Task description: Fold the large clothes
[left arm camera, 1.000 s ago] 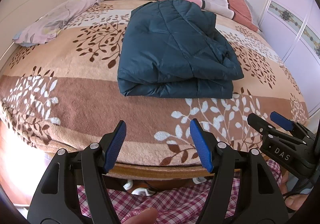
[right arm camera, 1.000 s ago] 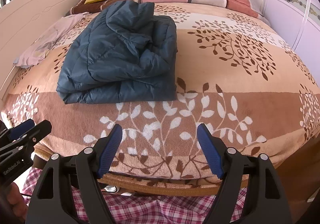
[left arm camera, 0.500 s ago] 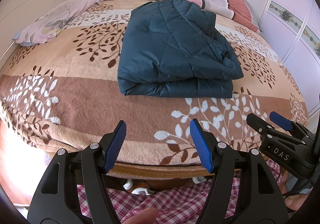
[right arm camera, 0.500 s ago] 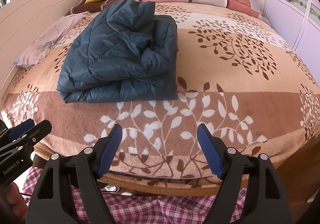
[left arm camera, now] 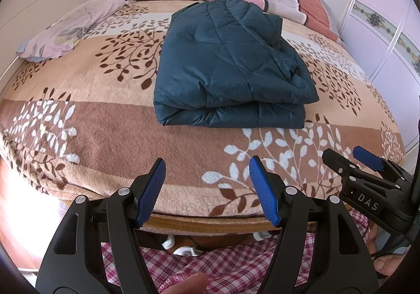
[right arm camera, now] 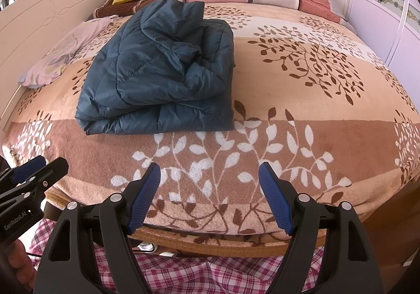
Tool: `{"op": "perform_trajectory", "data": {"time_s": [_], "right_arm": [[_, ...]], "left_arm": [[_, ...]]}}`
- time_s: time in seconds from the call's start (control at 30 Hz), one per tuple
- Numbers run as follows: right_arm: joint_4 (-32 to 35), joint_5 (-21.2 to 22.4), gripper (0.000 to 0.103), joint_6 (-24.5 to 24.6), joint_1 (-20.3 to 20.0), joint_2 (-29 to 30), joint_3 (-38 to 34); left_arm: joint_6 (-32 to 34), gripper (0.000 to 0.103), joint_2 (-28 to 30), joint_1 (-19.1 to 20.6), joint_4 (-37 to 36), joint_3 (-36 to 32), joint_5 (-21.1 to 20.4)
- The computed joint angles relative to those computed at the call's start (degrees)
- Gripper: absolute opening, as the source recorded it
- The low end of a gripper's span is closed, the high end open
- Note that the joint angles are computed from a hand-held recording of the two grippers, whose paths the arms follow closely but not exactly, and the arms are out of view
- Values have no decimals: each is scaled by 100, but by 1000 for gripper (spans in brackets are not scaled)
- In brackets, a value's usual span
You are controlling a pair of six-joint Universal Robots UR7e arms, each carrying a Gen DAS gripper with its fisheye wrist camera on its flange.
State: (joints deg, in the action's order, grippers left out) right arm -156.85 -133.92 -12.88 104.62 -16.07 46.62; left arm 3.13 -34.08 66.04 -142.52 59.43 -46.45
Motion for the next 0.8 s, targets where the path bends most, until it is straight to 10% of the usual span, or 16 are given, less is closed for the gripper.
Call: {"op": "perform_trajectory", "data": {"time_s": [0.8], "right_arm": [[30, 23, 75, -1, -16, 6, 2]], "left_arm": [[-20, 65, 3, -8, -1, 12, -1]]}}
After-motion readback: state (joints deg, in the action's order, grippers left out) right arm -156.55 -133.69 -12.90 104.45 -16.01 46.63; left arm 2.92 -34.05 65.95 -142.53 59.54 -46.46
